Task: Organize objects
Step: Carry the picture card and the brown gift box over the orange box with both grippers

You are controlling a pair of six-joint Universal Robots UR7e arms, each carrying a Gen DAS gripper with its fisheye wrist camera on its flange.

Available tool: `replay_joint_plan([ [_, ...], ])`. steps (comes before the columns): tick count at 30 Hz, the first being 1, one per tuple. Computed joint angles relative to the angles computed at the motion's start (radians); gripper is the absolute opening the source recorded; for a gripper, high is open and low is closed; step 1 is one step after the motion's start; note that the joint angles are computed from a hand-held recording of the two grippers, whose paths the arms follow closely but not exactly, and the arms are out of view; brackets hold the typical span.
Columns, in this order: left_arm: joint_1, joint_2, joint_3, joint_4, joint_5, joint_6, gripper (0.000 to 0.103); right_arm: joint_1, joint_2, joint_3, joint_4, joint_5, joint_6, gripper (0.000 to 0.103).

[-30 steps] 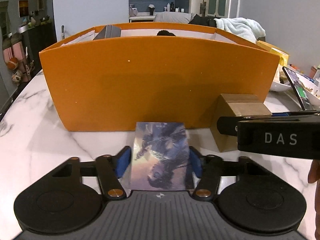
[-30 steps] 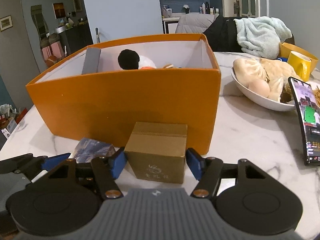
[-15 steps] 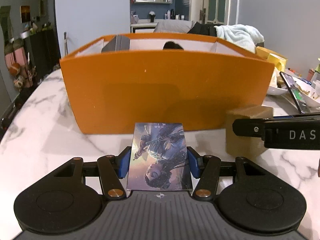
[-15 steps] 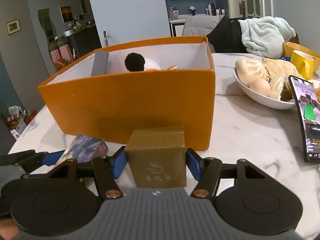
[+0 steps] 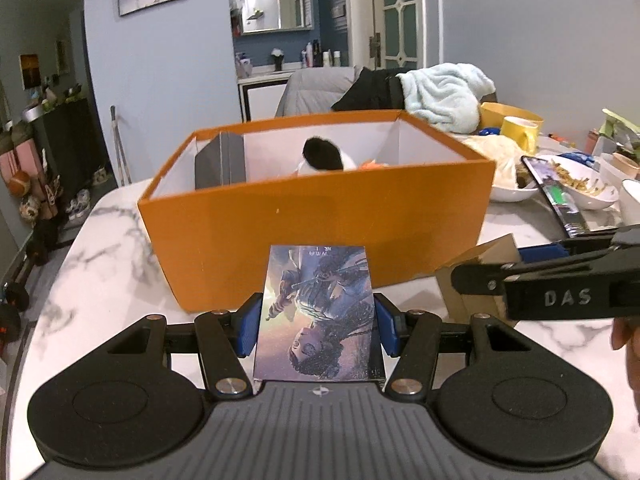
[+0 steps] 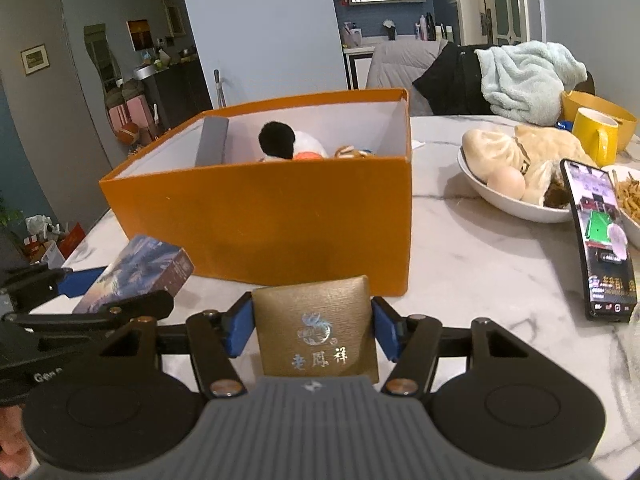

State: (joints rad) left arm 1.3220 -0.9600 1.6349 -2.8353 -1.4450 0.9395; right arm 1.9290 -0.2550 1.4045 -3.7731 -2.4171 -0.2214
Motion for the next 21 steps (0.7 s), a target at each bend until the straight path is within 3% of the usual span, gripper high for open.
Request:
replay_joint_plan([
  [6, -0.024, -0.034, -0.007, 0.019, -0.034, 0.067, 0.066, 0.022, -0.021, 0.013, -0.005, 0.001, -0.022, 0.063],
  [11, -0.046, -0.026, -0.074, 0.092, -0.051, 0.016, 0.066, 0.043, -0.053, 0.009, -0.012, 0.007, -0.073, 0.063],
  [21, -0.093, 0.088, -0.285, 0.210, 0.012, -0.044, 0.066, 0.061, -0.085, -0.121, 0.037, 0.025, -0.230, 0.063],
])
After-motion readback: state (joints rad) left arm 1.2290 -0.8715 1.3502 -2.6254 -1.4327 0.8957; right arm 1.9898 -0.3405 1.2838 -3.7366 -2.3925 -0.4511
